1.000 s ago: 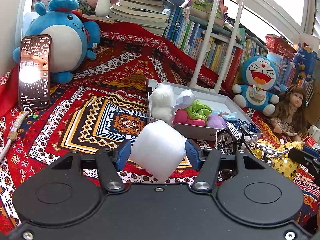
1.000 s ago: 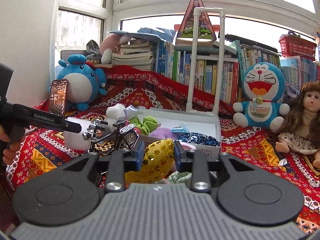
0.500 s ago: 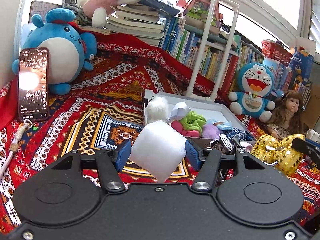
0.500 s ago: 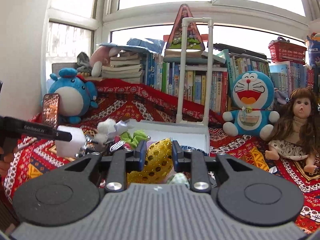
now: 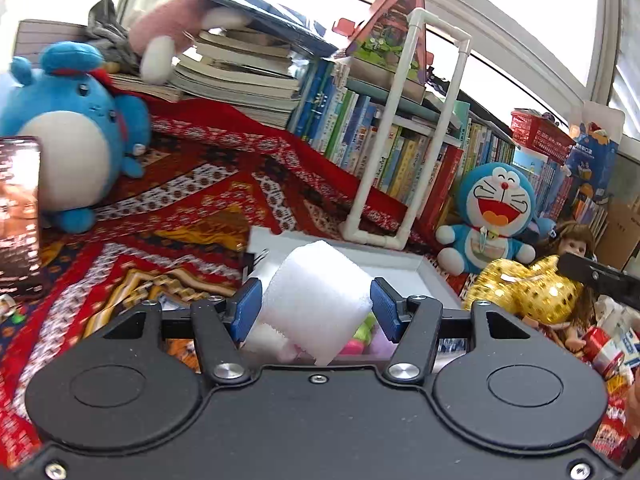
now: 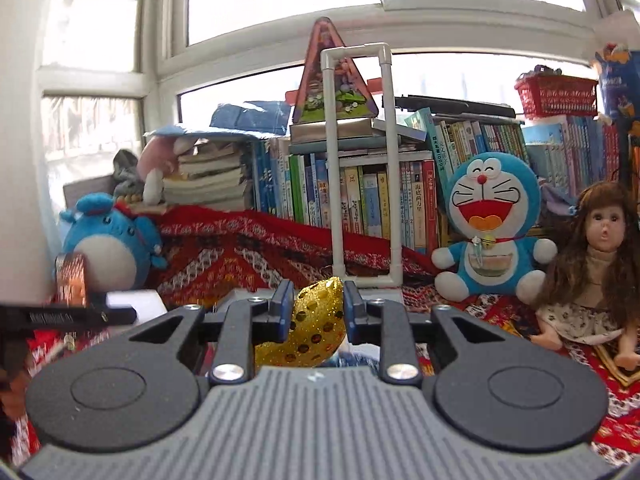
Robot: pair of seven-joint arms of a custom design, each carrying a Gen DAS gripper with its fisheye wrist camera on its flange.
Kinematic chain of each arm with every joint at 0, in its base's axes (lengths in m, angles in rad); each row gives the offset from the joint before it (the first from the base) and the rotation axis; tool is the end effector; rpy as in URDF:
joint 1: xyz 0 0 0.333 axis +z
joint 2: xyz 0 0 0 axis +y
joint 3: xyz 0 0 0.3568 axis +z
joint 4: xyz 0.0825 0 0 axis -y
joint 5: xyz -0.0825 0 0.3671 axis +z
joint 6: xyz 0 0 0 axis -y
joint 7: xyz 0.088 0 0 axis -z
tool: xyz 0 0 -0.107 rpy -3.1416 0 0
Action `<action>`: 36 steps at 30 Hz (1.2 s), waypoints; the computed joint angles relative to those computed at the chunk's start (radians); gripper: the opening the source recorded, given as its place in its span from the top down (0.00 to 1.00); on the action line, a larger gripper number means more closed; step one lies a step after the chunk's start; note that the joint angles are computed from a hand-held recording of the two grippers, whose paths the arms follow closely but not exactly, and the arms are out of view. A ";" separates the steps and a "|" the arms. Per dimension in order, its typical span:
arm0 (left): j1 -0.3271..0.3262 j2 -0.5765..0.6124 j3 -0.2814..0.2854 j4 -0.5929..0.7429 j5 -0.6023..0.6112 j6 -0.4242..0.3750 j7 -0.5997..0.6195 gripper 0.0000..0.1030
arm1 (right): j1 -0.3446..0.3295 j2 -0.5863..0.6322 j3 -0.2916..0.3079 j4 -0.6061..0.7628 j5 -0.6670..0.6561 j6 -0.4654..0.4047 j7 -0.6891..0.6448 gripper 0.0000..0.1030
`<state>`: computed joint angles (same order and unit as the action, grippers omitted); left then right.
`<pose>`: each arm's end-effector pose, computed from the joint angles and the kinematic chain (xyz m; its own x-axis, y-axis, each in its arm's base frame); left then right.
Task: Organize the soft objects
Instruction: 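Lift the foam cube and gold pillow and carry them toward the tray, then lower the foam cube and gold pillow into the tray and open both tools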
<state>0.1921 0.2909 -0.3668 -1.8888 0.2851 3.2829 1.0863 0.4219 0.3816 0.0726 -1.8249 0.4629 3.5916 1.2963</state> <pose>0.6492 -0.1117 0.5497 -0.0998 -0.9497 0.2970 -0.4782 -0.2160 -0.8513 0.6179 0.2591 0.5369 0.2601 -0.9573 -0.1265 -0.2519 0.0592 -0.9659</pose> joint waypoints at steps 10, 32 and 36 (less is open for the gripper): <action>-0.291 0.195 0.287 0.351 0.035 -0.176 -0.016 0.44 | 0.220 0.240 -0.355 0.423 0.078 -0.374 0.119 0.71; -0.202 0.270 0.153 0.388 -0.020 -0.132 0.162 0.27 | 0.171 0.349 -0.370 0.584 -0.199 -0.687 0.434 0.64; -0.196 0.252 0.151 0.362 -0.026 -0.117 0.161 0.19 | 0.133 0.319 -0.308 0.542 -0.230 -0.642 0.439 0.63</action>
